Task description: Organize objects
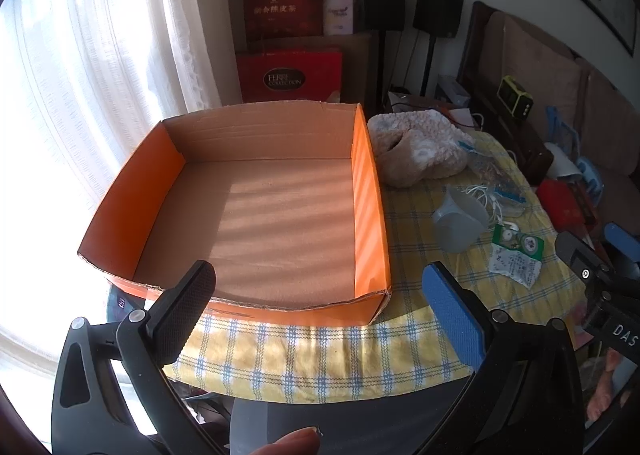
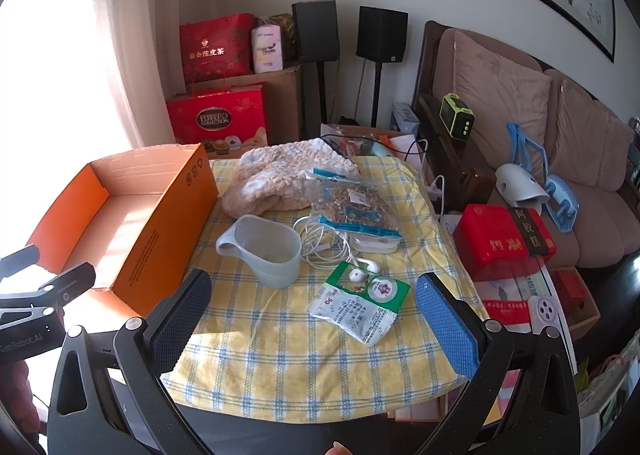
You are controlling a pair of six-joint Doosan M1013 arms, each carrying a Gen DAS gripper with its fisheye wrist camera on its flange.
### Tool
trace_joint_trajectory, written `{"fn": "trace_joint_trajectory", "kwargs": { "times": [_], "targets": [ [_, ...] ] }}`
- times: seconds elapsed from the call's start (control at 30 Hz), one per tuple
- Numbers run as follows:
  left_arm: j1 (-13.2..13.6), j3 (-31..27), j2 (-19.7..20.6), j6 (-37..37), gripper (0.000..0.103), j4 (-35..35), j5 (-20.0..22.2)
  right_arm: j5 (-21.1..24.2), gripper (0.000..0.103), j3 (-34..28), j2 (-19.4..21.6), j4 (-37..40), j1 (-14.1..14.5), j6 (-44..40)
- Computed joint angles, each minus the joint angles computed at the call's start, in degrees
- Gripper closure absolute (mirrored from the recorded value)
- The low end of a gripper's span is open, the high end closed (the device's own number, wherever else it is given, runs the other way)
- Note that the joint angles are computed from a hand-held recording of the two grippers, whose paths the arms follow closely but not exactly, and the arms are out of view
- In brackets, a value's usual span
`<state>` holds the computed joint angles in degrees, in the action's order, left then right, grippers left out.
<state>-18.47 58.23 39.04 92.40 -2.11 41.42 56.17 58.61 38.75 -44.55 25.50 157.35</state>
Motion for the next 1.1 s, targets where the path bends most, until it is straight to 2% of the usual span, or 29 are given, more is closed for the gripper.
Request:
{"fn": "trace_joint_trajectory", "kwargs": {
  "times": [0.13, 0.27, 0.33, 0.43, 0.57, 0.73, 0.87, 1.1],
  "targets": [
    [-0.03, -0.63, 0.56, 0.92, 0.0, -0.27, 0.24, -0.04, 0.0, 0.41, -0.08, -0.21, -0.11, 0.45],
    [0.31, -1.91, 1.62, 6.62, 0.0, -4.22, 1.32, -0.5, 0.0, 1.04, -0.24, 0.1, -0.39, 0.51],
    [0.18, -1.94, 1.81, 5.38, 0.0, -2.53, 0.46, -2.55, 0.0, 1.88, -0.71, 1.52, -0.81, -0.39],
    [0.35, -1.7, 1.79, 3.92, 0.0, -2.1, -0.63, -1.89, 0.0, 2.5, -1.02, 0.91, -1.04, 0.68],
    [0.59, -2.65, 2.32, 3.13, 0.0, -2.79, 0.26, -0.24, 0.0, 2.53, -1.06, 0.18, -1.21, 1.29],
    [0.61, -3.21, 2.64, 2.71, 0.0, -2.77, 0.93, -1.06, 0.0, 2.56, -1.06, 1.11, -1.53, 1.02],
    [0.26, -3.93, 3.1, 0.37, 0.0, 0.1, 1.81, -0.8, 0.0, 1.91, -0.6, 1.24, -1.41, 0.24],
    [0.53, -4.41, 3.37, 0.82, 0.0, -1.65, 2.48, -1.27, 0.0, 1.72, -0.53, 1.78, -1.59, 0.09]
  ]
}}
